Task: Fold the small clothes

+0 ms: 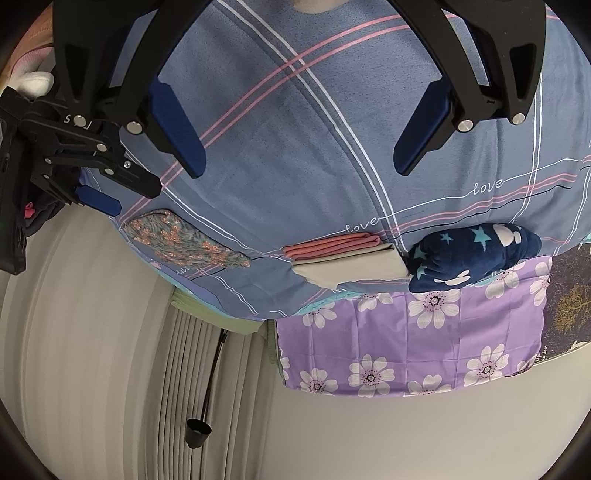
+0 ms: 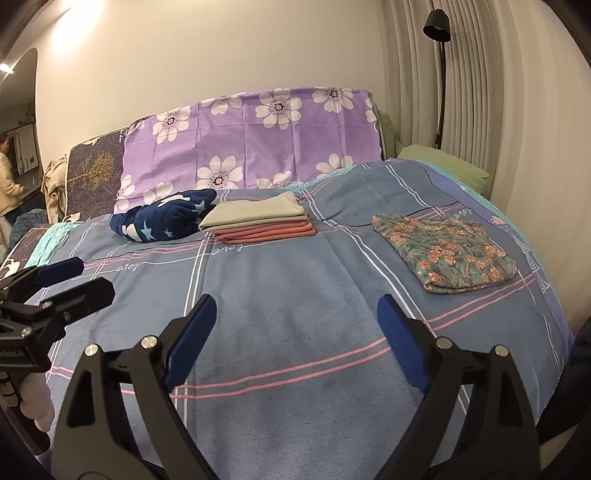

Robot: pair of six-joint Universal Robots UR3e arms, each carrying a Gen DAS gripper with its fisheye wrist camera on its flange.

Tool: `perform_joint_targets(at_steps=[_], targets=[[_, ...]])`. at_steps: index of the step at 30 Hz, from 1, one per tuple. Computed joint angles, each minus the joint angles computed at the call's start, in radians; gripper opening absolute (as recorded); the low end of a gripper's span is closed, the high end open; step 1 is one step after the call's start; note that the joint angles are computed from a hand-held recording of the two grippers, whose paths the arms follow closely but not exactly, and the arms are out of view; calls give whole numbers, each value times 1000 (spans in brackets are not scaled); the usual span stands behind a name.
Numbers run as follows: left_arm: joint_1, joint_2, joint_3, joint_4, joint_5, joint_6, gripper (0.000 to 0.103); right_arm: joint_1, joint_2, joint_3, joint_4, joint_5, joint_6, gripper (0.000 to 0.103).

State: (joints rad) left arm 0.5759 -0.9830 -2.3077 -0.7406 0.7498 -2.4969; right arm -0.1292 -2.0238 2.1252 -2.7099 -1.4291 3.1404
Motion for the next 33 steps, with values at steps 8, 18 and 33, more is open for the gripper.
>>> perform_joint_targets(at_steps=[8,18,33], targets=[[-5,-6,-7,2,2,15,102,9,11,-4,0,-15,1,90],[-4,-5,-8,-12,3,29,102,13,12,-3,-1,-21,1,91],[-24,-9,-24,14,19,36,102,-30,-14,22,14,7,-12,91]])
